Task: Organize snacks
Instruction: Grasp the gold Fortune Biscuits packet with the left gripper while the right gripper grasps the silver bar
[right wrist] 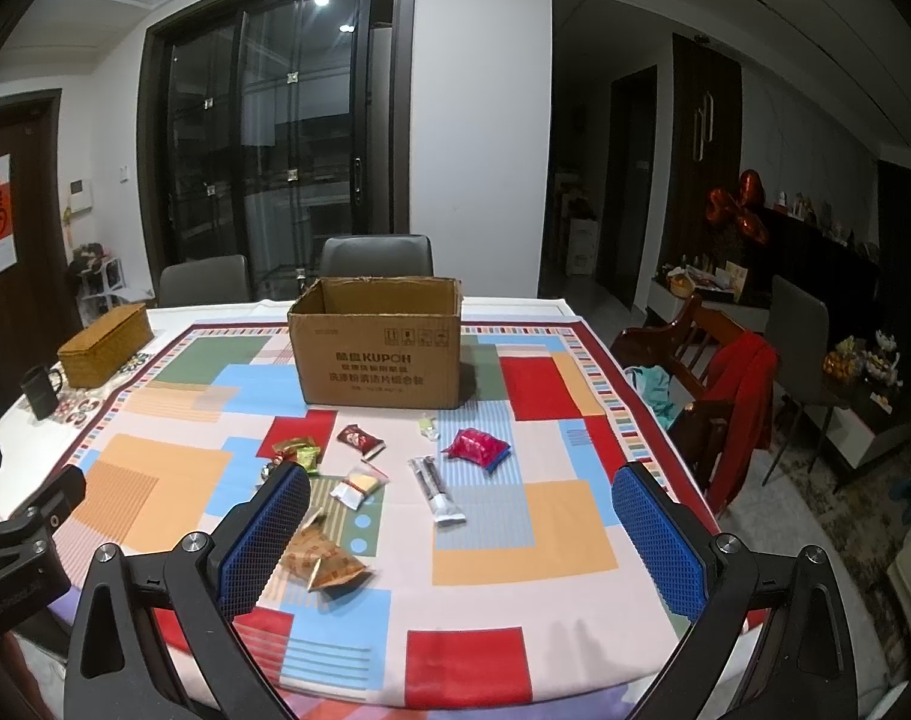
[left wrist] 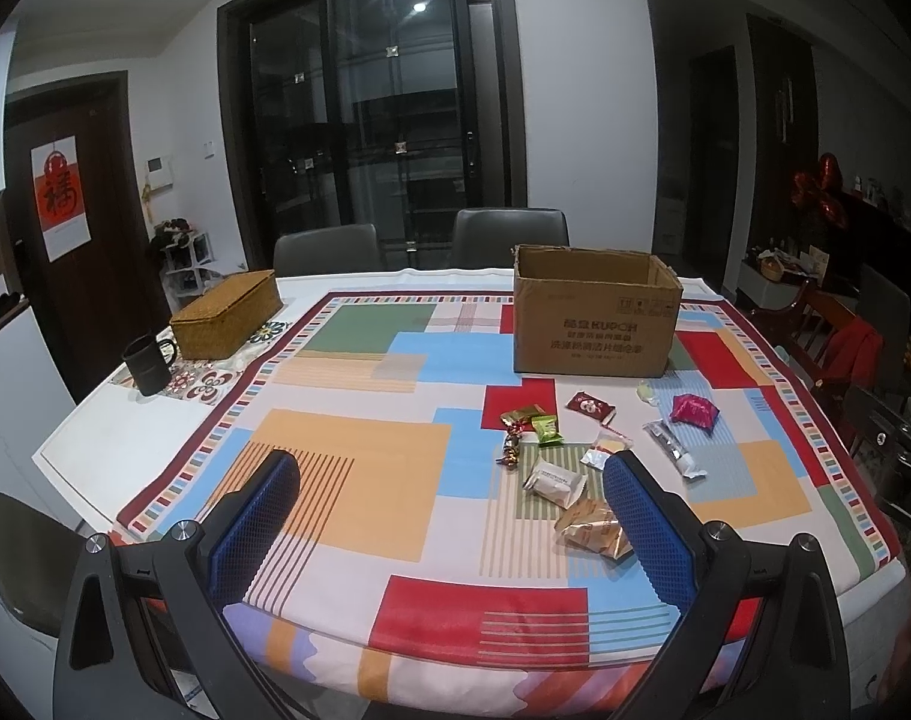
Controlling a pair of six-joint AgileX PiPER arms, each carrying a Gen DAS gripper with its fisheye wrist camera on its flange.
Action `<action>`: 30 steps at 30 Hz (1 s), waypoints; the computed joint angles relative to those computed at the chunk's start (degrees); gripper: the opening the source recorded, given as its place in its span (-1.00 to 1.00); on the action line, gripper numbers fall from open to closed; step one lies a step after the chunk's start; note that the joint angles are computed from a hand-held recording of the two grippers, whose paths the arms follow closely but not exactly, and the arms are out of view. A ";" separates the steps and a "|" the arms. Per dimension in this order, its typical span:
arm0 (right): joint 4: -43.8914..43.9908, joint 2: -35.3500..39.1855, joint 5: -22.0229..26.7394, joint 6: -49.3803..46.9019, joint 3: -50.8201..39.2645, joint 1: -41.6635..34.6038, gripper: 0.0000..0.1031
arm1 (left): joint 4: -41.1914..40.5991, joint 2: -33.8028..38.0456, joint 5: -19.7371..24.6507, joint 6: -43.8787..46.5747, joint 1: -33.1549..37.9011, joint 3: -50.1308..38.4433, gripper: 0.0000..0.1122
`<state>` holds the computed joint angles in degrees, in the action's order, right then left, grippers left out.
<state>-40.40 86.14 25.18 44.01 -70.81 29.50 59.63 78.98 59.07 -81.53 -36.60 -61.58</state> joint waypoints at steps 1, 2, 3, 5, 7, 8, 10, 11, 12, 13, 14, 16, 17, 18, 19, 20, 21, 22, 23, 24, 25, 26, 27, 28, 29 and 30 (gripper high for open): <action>0.68 0.03 0.10 -0.68 -0.14 -0.18 0.98 | -0.10 0.24 -0.22 0.34 0.25 -0.26 0.83; 0.98 0.39 -0.08 -0.98 -0.27 -0.55 0.98 | -0.21 0.44 -0.59 0.72 0.61 -0.50 0.83; 1.15 0.73 -0.16 -1.12 -0.43 -0.76 0.98 | -0.34 0.68 -0.88 1.06 0.88 -0.76 0.83; 1.84 1.37 -0.10 -1.77 -0.90 -0.97 0.99 | -0.39 1.45 -1.73 1.60 1.23 -1.19 0.83; 2.30 2.35 0.20 -2.27 -1.67 -1.03 0.98 | -0.41 1.89 -3.04 1.88 1.89 -0.81 0.83; 2.46 2.96 0.21 -2.36 -2.04 -1.18 0.98 | -0.61 2.33 -3.63 2.33 2.26 -0.97 0.83; 3.67 3.81 0.33 -3.42 -2.75 -1.61 0.99 | -0.65 3.11 -4.54 2.69 2.67 -1.10 0.83; 3.52 4.35 0.38 -3.27 -3.02 -1.62 0.99 | -0.72 3.66 -5.12 3.07 3.08 -1.39 0.83; 3.44 4.82 0.39 -3.28 -3.31 -1.72 0.98 | -0.67 4.08 -5.50 3.08 3.18 -1.48 0.83; 3.53 5.31 0.44 -3.52 -3.70 -1.85 0.98 | -0.99 4.73 -6.23 3.73 3.78 -1.91 0.83; 3.36 5.75 0.45 -3.36 -3.88 -1.89 0.99 | -0.97 5.30 -6.63 3.64 3.82 -2.04 0.83; 4.22 6.78 0.42 -4.25 -4.61 -2.32 0.98 | -1.13 6.47 -7.47 3.79 4.12 -2.46 0.83; 4.85 7.29 0.46 -4.97 -4.99 -2.51 0.98 | -1.31 7.09 -7.87 3.98 4.39 -2.80 0.83; 5.63 7.85 0.57 -5.91 -5.43 -2.67 0.98 | -1.26 7.69 -8.05 3.61 4.29 -3.00 0.83; 6.31 8.30 0.46 -6.83 -5.67 -2.90 0.98 | -1.55 8.38 -8.44 3.63 4.50 -3.42 0.83; 6.60 8.81 0.35 -7.56 -5.93 -3.08 0.98 | -2.08 9.02 -8.82 3.95 4.81 -3.88 0.83; 6.79 9.32 0.23 -8.21 -6.20 -3.19 0.98 | -2.62 9.58 -9.11 4.26 5.03 -4.29 0.83; 7.16 9.56 -0.02 -8.90 -6.23 -3.40 0.98 | -3.18 10.35 -9.16 4.56 5.24 -4.87 0.83; 7.79 10.01 -0.38 -9.93 -6.38 -3.66 0.98 | -3.65 11.05 -9.30 4.70 5.38 -5.36 0.83; 8.68 10.60 -0.59 -11.17 -6.80 -3.91 0.98 | -4.12 11.63 -9.41 4.86 5.54 -5.76 0.83; 9.39 11.05 -0.87 -12.23 -7.05 -4.18 0.98 | -4.62 12.36 -9.41 5.01 5.67 -6.32 0.83; 10.55 11.68 -1.11 -13.87 -7.56 -4.54 0.98 | -5.38 13.07 -9.53 5.42 5.96 -6.91 0.83; 11.85 12.50 -1.28 -15.70 -8.30 -4.90 0.98 | -6.24 13.77 -9.54 5.91 6.19 -7.60 0.83; 12.83 13.24 -1.53 -17.05 -8.94 -5.20 0.98 | -7.13 14.39 -9.72 6.32 6.46 -8.08 0.83; 13.48 13.77 -1.56 -17.97 -9.49 -5.38 0.98 | -8.14 15.18 -9.89 6.90 6.85 -8.84 0.83; 14.83 14.74 -1.66 -19.73 -10.50 -5.75 0.98 | -8.94 15.90 -9.96 7.31 7.14 -9.56 0.83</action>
